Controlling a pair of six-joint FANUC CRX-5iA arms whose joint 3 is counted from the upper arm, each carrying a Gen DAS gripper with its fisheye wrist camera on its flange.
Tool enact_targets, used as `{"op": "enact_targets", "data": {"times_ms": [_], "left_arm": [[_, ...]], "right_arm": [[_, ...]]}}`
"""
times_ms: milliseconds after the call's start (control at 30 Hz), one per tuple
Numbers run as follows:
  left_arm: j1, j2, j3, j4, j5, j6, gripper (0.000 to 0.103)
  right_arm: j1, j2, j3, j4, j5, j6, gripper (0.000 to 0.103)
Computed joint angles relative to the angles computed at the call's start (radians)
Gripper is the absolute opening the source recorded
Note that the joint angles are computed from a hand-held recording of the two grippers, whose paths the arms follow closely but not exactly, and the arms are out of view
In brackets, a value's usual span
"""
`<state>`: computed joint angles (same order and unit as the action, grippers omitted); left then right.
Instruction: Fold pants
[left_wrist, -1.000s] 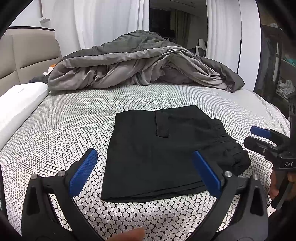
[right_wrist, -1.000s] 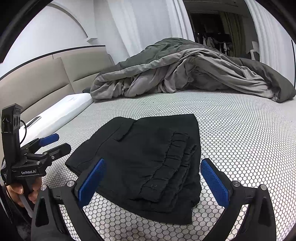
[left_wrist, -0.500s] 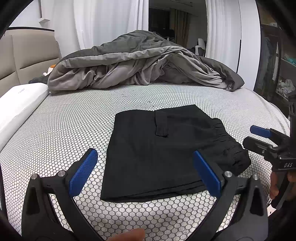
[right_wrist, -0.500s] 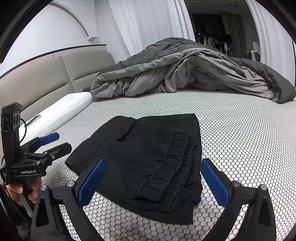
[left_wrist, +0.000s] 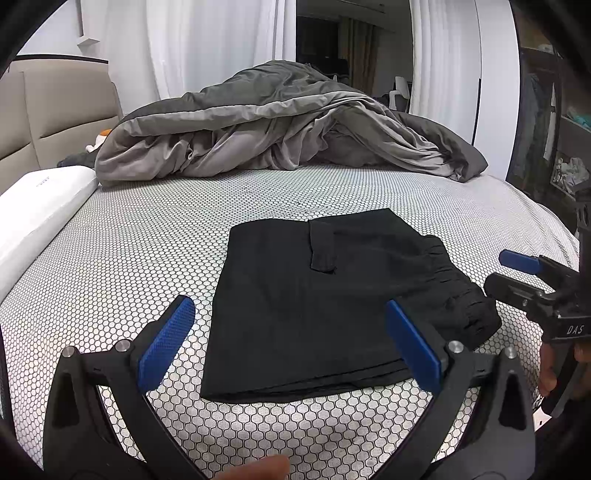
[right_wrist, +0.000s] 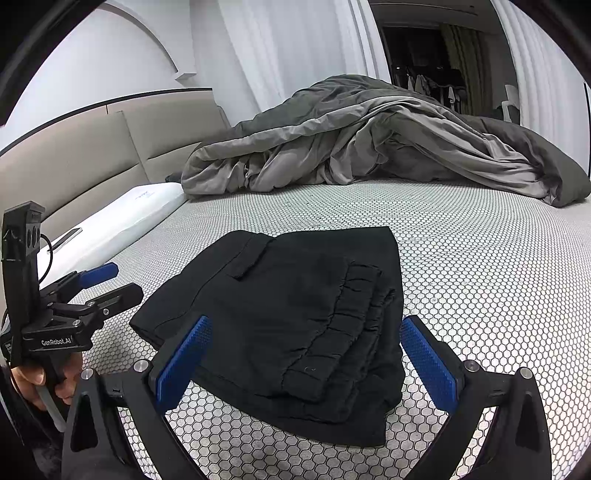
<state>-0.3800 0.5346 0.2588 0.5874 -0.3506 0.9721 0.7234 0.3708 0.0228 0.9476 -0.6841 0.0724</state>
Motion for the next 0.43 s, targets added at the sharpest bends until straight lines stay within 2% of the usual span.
{"op": "enact_targets", "data": {"times_ms": [433], "left_arm": [[0.0,-0.006,-0.02,0.037,0.019,-0.041,0.102]], "right_arm": [[0.003,0.008,0.012,-0.017,-0.004,0.03,0.103]]}}
